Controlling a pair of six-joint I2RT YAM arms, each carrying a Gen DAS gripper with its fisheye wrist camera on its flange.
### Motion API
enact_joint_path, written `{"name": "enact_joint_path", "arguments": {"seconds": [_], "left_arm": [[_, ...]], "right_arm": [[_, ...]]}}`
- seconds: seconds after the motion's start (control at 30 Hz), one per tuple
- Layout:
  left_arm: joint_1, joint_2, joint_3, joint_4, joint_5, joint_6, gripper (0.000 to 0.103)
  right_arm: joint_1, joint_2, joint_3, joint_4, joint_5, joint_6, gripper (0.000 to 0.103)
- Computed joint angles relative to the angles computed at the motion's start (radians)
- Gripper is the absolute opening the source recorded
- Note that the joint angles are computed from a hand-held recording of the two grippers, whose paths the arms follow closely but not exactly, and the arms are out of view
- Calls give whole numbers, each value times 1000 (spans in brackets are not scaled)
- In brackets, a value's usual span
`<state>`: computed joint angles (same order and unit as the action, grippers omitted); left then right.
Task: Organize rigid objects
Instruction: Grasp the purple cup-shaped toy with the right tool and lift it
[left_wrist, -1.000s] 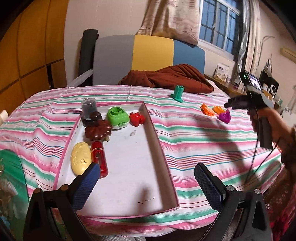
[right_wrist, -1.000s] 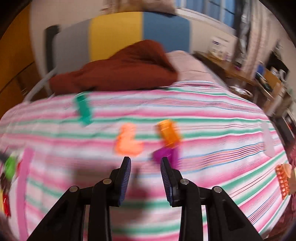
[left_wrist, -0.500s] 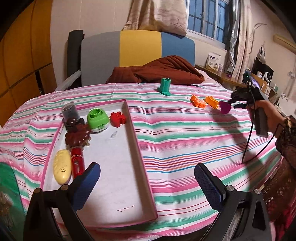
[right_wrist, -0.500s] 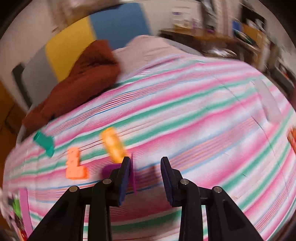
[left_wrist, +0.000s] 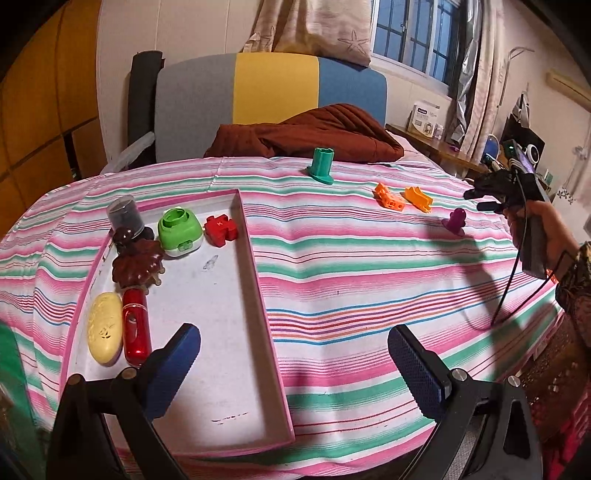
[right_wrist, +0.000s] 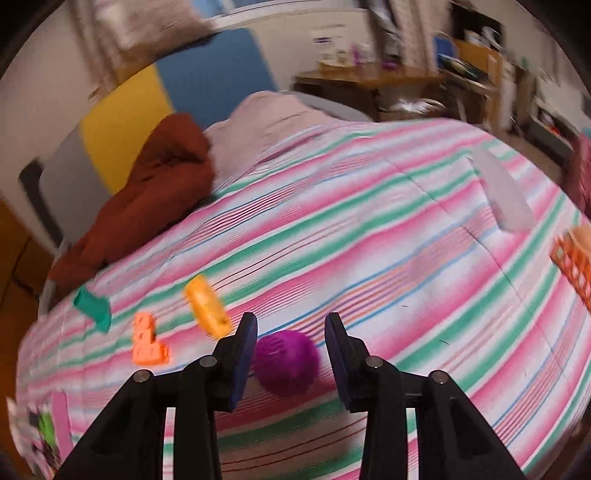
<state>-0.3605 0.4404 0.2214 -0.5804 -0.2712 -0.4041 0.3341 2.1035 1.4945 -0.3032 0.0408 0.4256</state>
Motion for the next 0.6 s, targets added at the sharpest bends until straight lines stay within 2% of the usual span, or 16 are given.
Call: {"name": "enact_joint_path", "arguments": {"seconds": [0.17, 0.3, 0.4, 0.5, 0.6], "left_arm": [[-21, 7, 3, 0, -10, -9, 102], [-27, 28, 2, 15, -7, -11, 102], [-50, 57, 4, 32, -19, -18, 102], [-71, 84, 9, 49, -31, -25, 102], [-73, 129, 12, 87, -23, -23, 102]], "right_arm": [[52, 47, 61, -73, 75, -82, 39], [46, 126, 145, -148, 42, -86, 39], [45, 155, 168, -160, 13, -94, 39], [51, 189, 203, -177, 29, -116, 33], [58, 192, 208, -191, 50, -124, 33]]}}
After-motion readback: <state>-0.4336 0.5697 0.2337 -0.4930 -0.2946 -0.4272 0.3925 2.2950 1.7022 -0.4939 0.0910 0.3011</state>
